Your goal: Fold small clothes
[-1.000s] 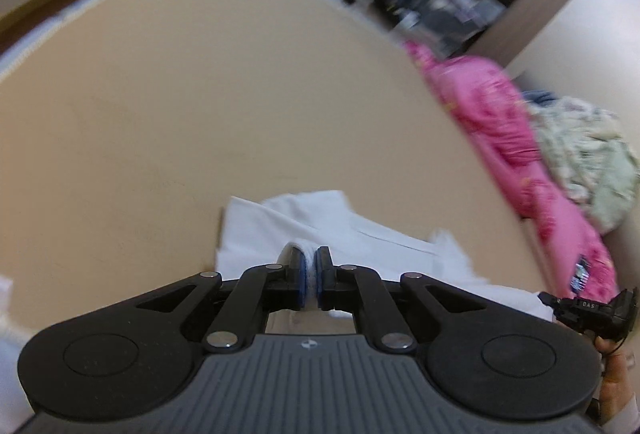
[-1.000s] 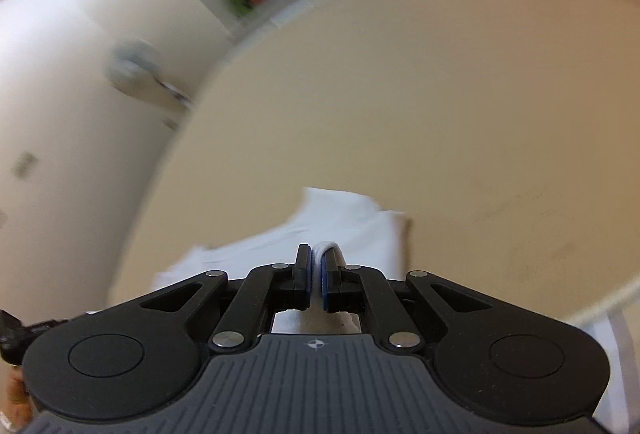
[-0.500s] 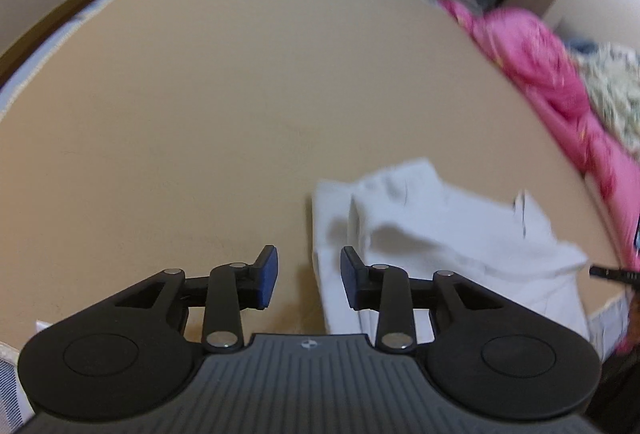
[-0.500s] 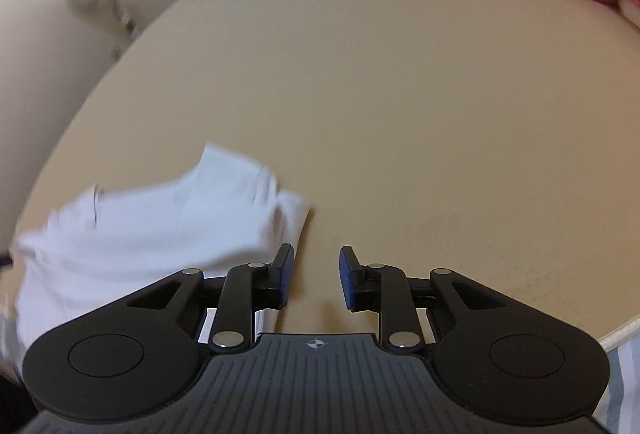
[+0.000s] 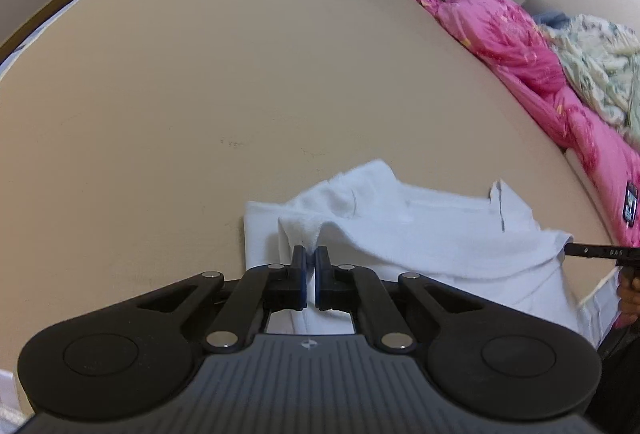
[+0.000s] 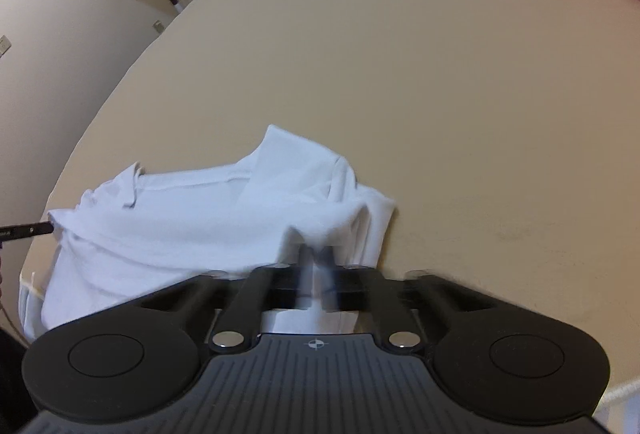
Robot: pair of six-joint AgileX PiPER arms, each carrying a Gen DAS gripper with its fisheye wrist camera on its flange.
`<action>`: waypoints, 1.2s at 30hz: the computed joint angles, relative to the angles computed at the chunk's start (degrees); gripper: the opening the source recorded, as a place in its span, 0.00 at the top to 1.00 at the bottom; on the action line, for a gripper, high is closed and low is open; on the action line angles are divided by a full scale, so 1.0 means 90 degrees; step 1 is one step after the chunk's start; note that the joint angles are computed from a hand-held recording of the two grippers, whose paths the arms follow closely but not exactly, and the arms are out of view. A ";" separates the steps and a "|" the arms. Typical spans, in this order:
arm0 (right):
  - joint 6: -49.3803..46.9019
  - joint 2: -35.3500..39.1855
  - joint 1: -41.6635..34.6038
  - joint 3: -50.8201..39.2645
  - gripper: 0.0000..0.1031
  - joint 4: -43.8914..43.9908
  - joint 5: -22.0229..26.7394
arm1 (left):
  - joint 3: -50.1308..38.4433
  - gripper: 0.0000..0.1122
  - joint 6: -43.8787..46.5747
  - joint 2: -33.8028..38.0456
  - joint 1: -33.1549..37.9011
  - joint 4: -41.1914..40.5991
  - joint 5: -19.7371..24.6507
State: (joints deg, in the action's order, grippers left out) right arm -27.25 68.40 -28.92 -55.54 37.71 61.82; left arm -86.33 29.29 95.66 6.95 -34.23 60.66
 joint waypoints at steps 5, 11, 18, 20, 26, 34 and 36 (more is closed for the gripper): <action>0.0258 -0.0031 -0.0696 0.0359 0.96 0.1866 -0.0961 | -0.0205 0.97 -0.0883 0.0270 0.0413 -0.0885 -0.0513; 0.1256 -0.0001 -0.0741 0.0306 0.84 0.1403 -0.1565 | -0.0560 0.66 -0.0719 0.0578 0.0754 -0.1281 0.0112; -0.0152 -0.0149 -0.0796 -0.0071 0.65 0.0717 -0.0377 | -0.0655 0.56 0.0168 0.0400 0.0604 0.0055 0.0381; -0.0402 -0.0183 -0.0929 -0.0114 0.62 0.0571 -0.0076 | -0.0809 0.54 0.0384 0.0516 0.0694 0.0010 0.0685; -0.0646 -0.0134 -0.0926 -0.0235 0.62 0.0212 0.0280 | -0.0665 0.51 0.0989 0.0512 0.0363 0.0385 0.0590; 0.0396 0.0070 0.0957 -0.0319 0.62 -0.1295 -0.1012 | -0.0712 0.51 0.0830 0.0765 -0.0508 0.0759 -0.0247; 0.0702 0.0333 0.1231 -0.0385 0.62 -0.1464 -0.1372 | -0.0858 0.51 0.0689 0.0909 -0.0547 0.0702 -0.0335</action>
State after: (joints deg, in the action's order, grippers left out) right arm -20.93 71.40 -17.84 -59.00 24.54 49.47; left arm -94.05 35.49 103.83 2.03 -27.91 57.64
